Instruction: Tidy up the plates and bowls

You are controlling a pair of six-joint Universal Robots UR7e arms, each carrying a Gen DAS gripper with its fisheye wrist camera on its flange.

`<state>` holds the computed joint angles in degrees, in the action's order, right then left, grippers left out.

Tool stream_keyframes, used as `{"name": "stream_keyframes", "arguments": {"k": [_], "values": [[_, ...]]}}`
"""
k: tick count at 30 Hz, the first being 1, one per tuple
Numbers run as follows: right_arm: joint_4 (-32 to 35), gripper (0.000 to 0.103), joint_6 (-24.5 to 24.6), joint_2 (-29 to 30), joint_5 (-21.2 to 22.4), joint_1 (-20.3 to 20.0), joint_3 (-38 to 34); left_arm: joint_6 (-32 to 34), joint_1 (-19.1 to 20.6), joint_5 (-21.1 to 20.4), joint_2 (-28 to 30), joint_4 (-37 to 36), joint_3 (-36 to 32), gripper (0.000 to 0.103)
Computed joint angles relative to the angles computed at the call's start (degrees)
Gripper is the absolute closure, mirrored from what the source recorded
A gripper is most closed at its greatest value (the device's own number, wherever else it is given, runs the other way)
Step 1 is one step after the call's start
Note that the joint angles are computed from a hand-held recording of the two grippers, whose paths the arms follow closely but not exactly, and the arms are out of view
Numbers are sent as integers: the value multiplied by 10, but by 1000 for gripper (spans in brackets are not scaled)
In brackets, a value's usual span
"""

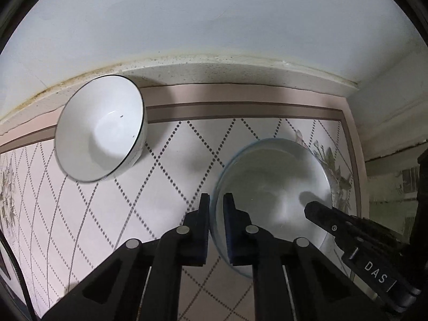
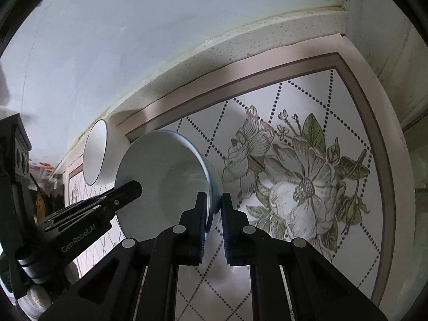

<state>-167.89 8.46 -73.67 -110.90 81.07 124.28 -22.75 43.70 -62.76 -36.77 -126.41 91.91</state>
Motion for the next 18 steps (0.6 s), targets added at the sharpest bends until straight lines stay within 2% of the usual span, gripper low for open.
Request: {"name": "stream_keyframes", "arguments": {"k": [8, 13, 18], "values": [[11, 91, 14, -63, -10, 42, 51, 1, -30, -19, -76, -20, 75, 95], [23, 91, 36, -120, -38, 89, 98, -6, -57, -37, -130, -25, 130, 95], [51, 91, 78, -179, -68, 141, 146, -20, -75, -76, -187, -5, 180, 95]]}}
